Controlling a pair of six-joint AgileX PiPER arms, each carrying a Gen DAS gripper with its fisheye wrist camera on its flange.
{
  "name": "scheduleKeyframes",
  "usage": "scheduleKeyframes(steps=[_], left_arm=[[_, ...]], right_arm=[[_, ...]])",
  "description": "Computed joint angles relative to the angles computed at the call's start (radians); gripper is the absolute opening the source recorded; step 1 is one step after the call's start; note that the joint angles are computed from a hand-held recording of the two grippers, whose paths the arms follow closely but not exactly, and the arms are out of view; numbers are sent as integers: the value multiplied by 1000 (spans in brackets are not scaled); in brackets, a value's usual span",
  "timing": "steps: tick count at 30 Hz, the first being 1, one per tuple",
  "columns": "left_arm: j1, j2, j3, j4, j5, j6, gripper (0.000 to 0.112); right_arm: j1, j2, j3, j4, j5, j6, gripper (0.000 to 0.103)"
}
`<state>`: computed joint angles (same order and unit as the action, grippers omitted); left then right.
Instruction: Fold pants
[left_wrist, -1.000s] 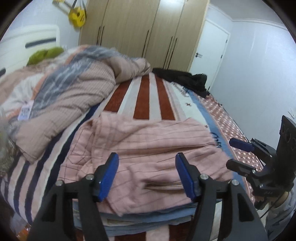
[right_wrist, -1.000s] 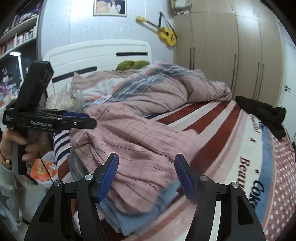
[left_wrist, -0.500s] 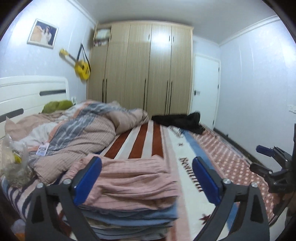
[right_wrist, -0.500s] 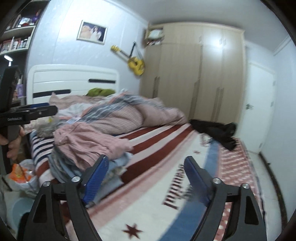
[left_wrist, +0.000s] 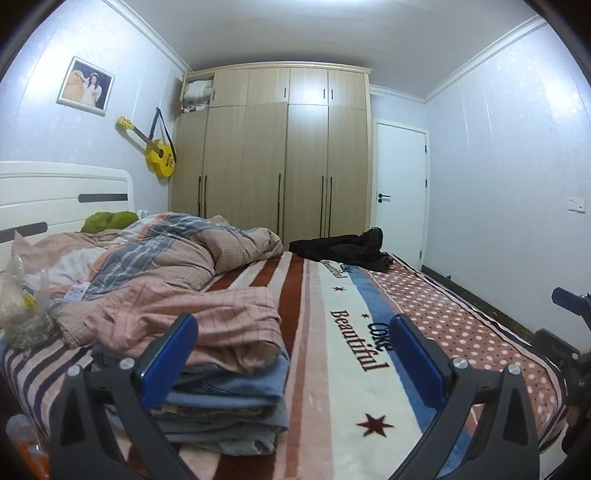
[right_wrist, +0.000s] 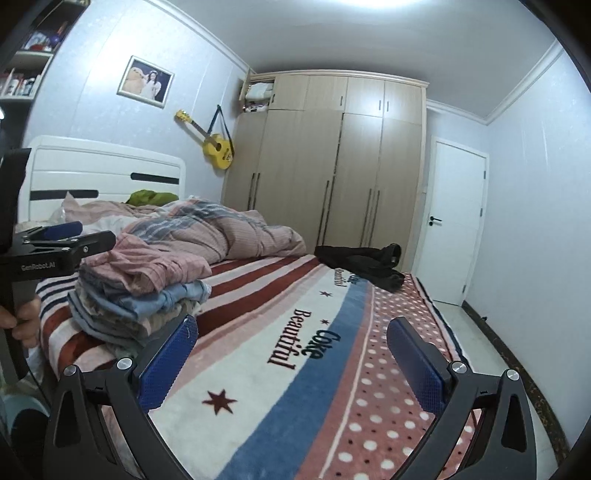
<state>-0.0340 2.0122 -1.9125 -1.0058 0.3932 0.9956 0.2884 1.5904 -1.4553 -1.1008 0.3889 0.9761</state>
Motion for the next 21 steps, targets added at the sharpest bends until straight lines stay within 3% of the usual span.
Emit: scheduleKeyframes(steps=[4,21], left_arm=[[-1,-23,39,-38,-1,33,102],[-2,-56,89,-81,18,83,102]], right_arm=[[27,-31,50,-134,34,128,103],[54,-67,75,-190,78,202,103]])
